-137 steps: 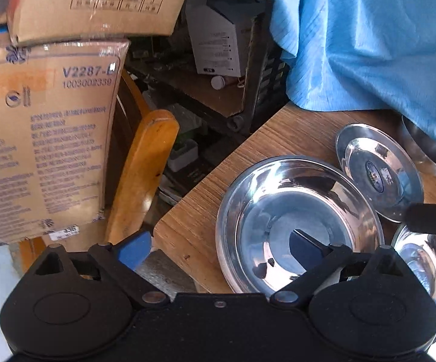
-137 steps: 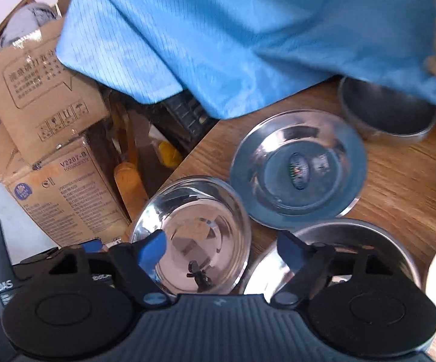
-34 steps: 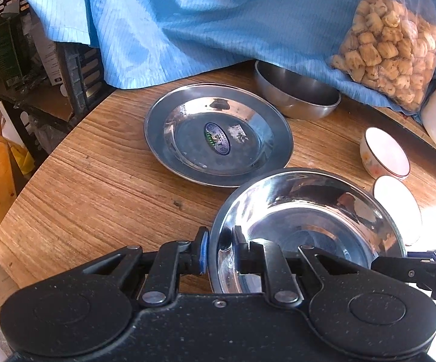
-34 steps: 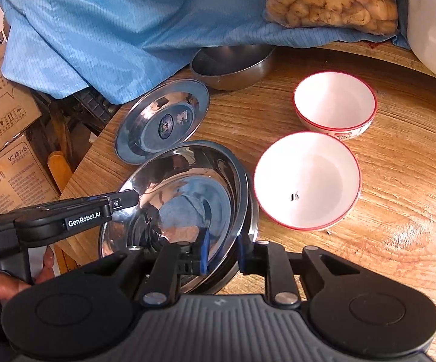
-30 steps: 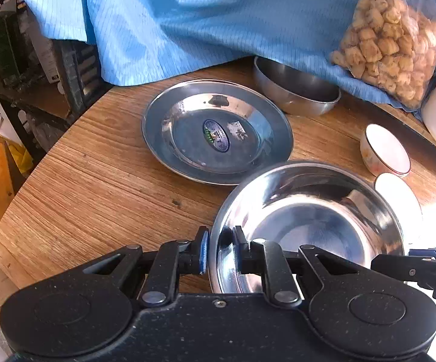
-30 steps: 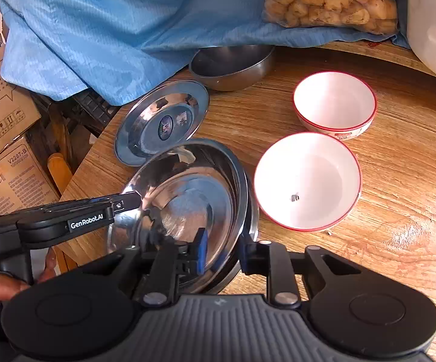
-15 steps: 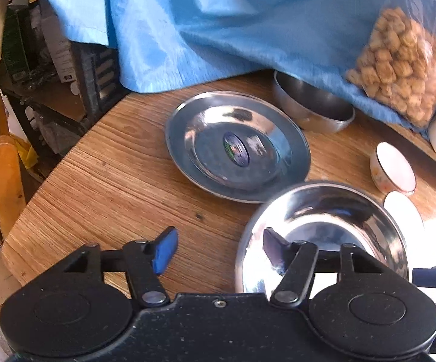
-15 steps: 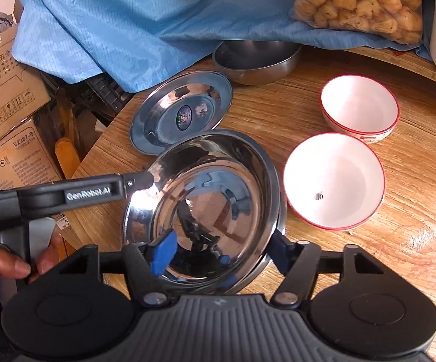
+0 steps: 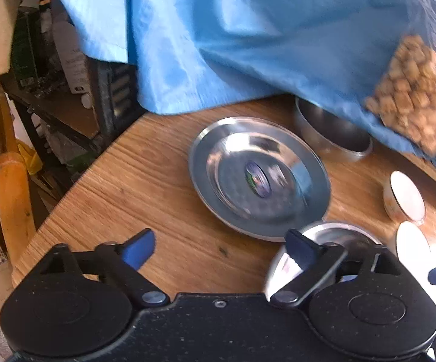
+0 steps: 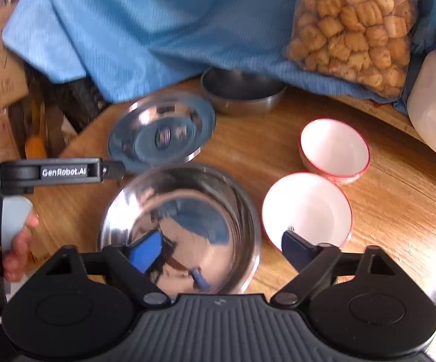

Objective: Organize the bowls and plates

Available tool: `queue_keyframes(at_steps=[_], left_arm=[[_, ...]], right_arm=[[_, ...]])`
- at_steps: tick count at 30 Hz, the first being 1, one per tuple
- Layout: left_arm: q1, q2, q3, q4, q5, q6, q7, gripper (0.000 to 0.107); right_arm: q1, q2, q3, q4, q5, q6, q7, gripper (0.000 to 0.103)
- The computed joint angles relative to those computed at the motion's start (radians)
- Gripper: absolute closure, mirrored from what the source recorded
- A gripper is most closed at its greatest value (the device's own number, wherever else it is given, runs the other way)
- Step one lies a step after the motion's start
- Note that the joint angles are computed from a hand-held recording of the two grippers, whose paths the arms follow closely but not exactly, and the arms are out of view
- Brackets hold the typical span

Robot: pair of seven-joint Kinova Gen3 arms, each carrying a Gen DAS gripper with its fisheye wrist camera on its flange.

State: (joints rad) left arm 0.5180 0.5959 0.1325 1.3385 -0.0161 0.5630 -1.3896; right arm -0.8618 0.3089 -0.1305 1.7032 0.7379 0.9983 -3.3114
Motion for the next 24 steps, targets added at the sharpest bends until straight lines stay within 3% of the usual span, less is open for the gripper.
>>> queue_keyframes(at_steps=[6, 11, 18, 24], left_arm=[[-0.039, 0.05, 0.017, -0.059, 0.015, -0.019, -0.051, 0.005], [-0.052, 0.116, 0.014, -0.165, 0.03, 0.037, -0.082, 0.005], [-0.058, 0.194, 0.004, -0.295, 0.045, 0.122, -0.099, 0.005], [-0.061, 0.211, 0.004, -0.32, 0.061, 0.149, -0.119, 0.005]], right_arm=[[-0.023, 0.093, 0.043, -0.092, 0.082, 0.119, 0.007, 0.0], [0.039, 0.127, 0.062, -0.13, 0.071, 0.034, 0.108, 0.0], [0.112, 0.177, 0.102, -0.203, -0.026, -0.051, 0.272, 0.0], [0.148, 0.203, 0.133, -0.224, -0.095, -0.099, 0.345, 0.005]])
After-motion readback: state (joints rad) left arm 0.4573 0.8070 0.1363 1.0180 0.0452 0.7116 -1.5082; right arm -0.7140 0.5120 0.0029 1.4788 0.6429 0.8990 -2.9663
